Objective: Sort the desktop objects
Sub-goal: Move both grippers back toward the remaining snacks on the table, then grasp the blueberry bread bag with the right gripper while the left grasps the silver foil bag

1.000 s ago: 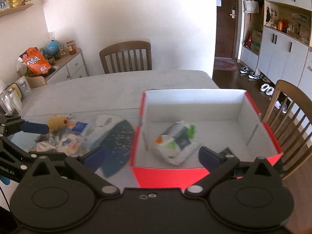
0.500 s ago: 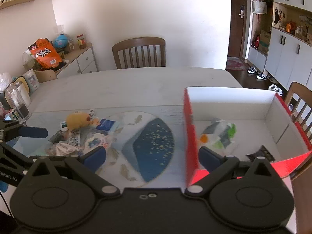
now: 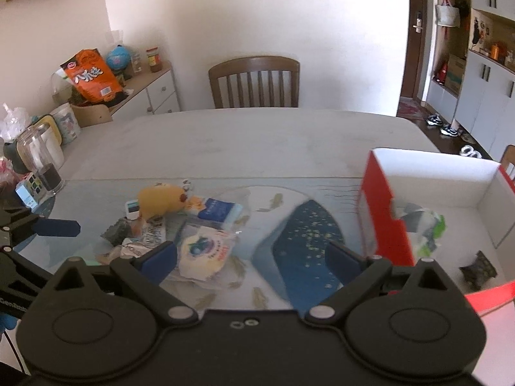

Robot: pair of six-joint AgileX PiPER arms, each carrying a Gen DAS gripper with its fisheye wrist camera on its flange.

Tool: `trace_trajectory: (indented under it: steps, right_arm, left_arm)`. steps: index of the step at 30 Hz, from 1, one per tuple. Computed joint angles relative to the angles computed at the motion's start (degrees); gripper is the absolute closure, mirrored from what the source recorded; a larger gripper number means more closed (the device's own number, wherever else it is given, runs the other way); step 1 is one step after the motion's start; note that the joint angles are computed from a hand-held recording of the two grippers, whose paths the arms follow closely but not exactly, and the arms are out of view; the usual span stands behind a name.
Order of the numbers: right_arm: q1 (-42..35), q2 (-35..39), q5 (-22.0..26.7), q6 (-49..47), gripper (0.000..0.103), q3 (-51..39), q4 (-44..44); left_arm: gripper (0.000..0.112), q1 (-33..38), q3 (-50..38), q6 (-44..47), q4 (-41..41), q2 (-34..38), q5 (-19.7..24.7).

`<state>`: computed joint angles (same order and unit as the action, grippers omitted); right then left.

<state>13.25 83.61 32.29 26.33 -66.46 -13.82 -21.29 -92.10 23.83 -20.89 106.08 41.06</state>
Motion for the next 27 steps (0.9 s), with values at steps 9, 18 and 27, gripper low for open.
trace_trajectory:
  steps: [9,18,27]
  right_arm:
    - [3.26,6.34,-0.20,4.90,0.005,-4.03,-3.00]
    - [4.12,12.48,0.07,6.34,0.005,-8.23,-3.90]
    - [3.18,18.54,1.31,4.53,0.006,-12.76,0.24]
  left_arm:
    - [0.009,3.52,-1.83,2.37,-3.13,3.08,1.32]
    - [0.010,5.72,-9.29,3.48,-5.87,9.44,6.70]
    - [0.010,6.19,-11.84,5.48,-8.07,12.97,9.40]
